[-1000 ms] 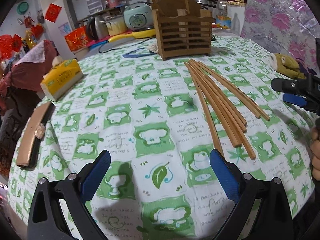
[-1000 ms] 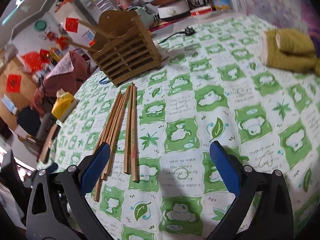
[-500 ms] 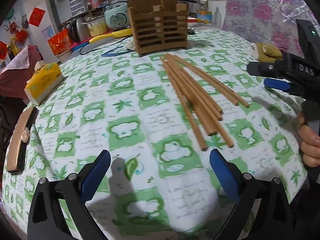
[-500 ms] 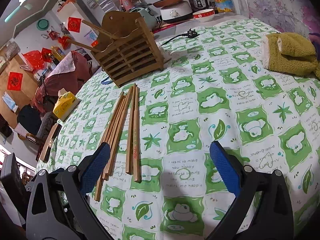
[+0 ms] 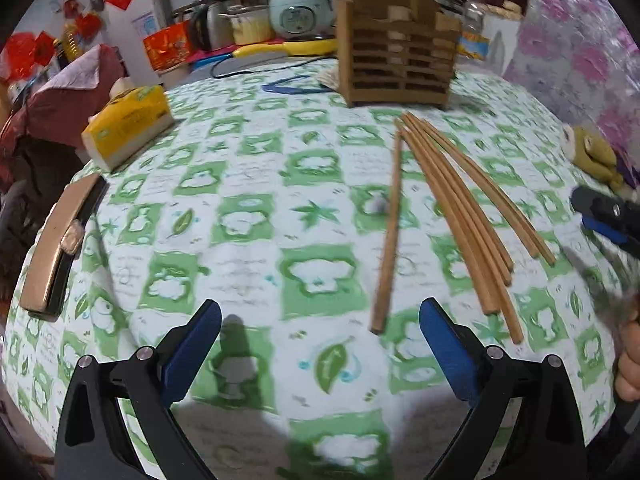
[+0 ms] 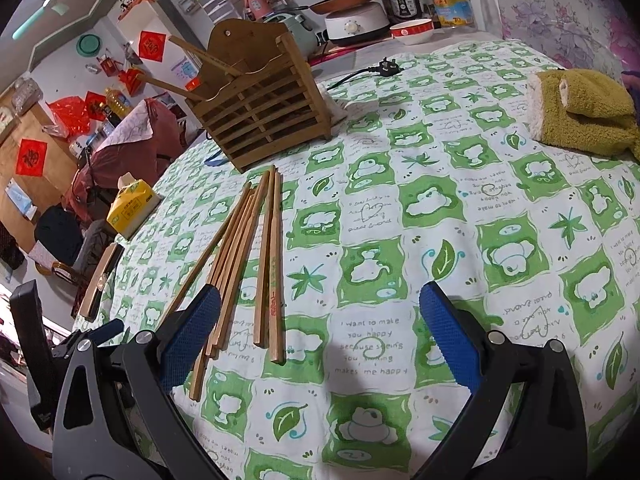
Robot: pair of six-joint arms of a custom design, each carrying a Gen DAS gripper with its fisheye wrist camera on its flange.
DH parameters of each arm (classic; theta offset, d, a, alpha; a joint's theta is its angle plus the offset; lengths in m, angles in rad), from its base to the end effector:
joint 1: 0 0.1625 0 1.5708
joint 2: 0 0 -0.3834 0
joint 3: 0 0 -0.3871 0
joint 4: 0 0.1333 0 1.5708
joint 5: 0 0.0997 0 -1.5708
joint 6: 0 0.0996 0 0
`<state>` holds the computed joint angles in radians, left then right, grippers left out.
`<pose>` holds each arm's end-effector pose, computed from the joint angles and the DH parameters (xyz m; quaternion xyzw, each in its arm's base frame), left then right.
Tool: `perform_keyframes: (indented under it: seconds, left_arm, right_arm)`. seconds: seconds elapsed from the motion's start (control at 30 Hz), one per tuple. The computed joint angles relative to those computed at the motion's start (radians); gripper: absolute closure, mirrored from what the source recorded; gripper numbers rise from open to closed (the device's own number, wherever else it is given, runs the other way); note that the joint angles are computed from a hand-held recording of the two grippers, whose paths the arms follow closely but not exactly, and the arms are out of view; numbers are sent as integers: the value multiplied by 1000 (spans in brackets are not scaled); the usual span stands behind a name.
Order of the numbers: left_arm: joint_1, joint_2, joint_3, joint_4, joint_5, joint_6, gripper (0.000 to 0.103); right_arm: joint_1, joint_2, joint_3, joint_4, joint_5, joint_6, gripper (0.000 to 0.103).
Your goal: Organize utensils
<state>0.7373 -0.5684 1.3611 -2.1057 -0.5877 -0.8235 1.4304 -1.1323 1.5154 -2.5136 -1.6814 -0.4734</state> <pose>-0.3559 -0.6153 0.0143 0.0650 0.8740 -0.2683 0.3999 0.0289 -0.6695 0.3340 0.1440 -0.9489 0.2469 0.1340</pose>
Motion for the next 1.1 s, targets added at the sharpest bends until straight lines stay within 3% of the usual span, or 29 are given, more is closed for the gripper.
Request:
perform_keyframes:
  seconds: [0.23, 0.43, 0.6, 0.8, 0.97, 1.1]
  left_arm:
    - [-19, 20, -12, 49, 72, -19, 9]
    - [-13, 13, -3, 18, 55, -4, 9]
    - [-14, 11, 3, 7, 52, 3, 13]
    - [-9, 9, 13, -39, 22, 45, 34]
    - [-5, -1, 46, -164, -32, 129, 58]
    - [-7, 3, 49, -191, -38, 156, 69]
  right_arm:
    - [43, -8, 58, -97, -134, -129, 11]
    - [79, -11, 126, -201, -234, -280, 34]
    - [88, -3, 126, -188, -259, -301, 46]
    - [89, 0, 117, -150, -260, -301, 52]
    - [89, 7, 102, -107, -265, -293, 58]
    - [89, 13, 90, -78, -268, -288, 62]
